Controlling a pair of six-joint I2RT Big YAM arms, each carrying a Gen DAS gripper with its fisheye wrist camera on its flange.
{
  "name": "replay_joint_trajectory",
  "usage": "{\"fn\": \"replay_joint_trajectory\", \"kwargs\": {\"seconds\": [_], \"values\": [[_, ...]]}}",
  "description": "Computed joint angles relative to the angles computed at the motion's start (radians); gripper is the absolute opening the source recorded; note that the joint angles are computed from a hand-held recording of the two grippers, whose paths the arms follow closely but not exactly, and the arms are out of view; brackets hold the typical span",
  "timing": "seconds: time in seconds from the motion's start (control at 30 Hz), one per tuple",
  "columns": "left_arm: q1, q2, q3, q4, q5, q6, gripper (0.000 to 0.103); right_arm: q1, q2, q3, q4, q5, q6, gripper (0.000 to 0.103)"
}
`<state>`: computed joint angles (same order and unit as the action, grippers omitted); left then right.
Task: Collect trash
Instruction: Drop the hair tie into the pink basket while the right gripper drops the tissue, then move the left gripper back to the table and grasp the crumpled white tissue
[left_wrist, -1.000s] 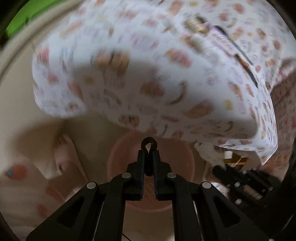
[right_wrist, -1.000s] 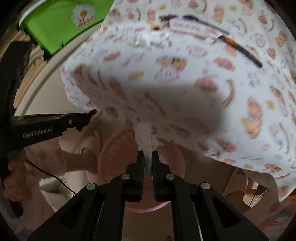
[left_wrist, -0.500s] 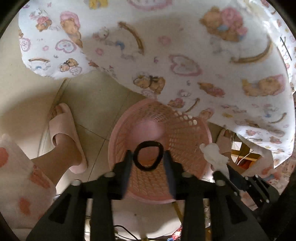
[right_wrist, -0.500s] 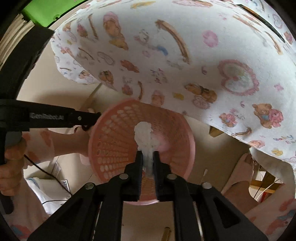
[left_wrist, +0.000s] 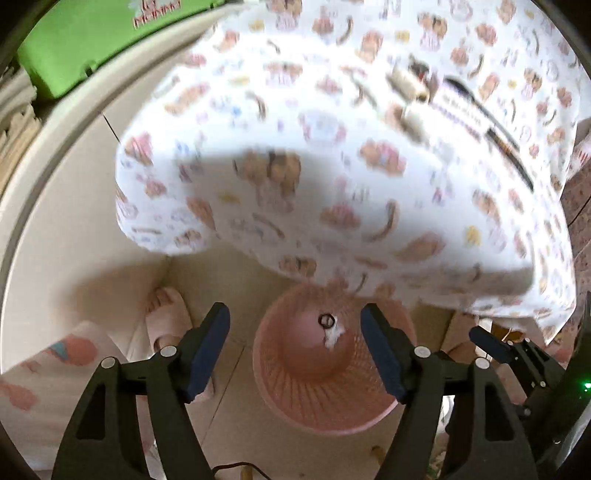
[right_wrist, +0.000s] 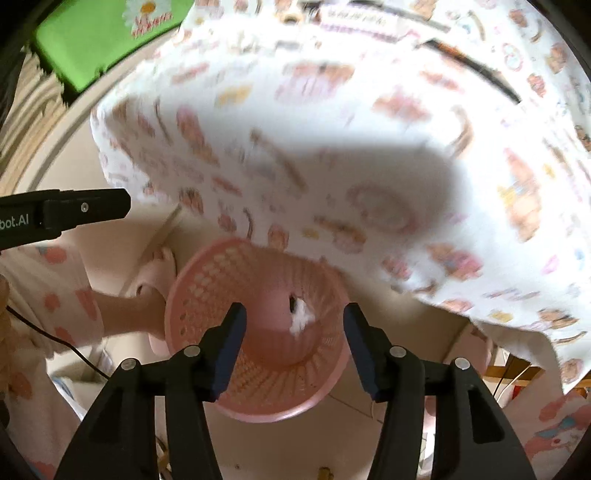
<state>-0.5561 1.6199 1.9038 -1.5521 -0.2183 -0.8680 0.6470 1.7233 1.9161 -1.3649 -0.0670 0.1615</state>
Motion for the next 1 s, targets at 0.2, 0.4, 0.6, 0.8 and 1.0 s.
{"fn": "replay_joint_trajectory", "kwargs": {"seconds": [0.2, 0.4, 0.6, 0.8, 1.0], "values": [[0.008, -0.014, 0.041, 0.000, -0.069, 0.019, 0.083, -0.022, -0.022, 0.047, 0.045, -0.009, 0.040, 0.062], [-0.001, -0.026, 0.059, 0.043, -0.121, 0.049, 0.090, -0.038, -0.051, 0.096, 0.099, 0.003, 0.067, 0.066], [-0.037, 0.021, 0.150, -0.001, -0.206, 0.116, 0.099, -0.052, -0.071, 0.146, 0.125, 0.064, 0.046, 0.069], [-0.027, -0.006, 0.151, 0.082, -0.171, 0.113, 0.102, -0.078, -0.072, 0.195, 0.143, 0.099, 0.032, 0.072], [-0.021, 0.095, 0.376, 0.020, -0.241, 0.213, 0.102, -0.133, 0.040, 0.397, 0.026, -0.014, 0.060, 0.072]]}}
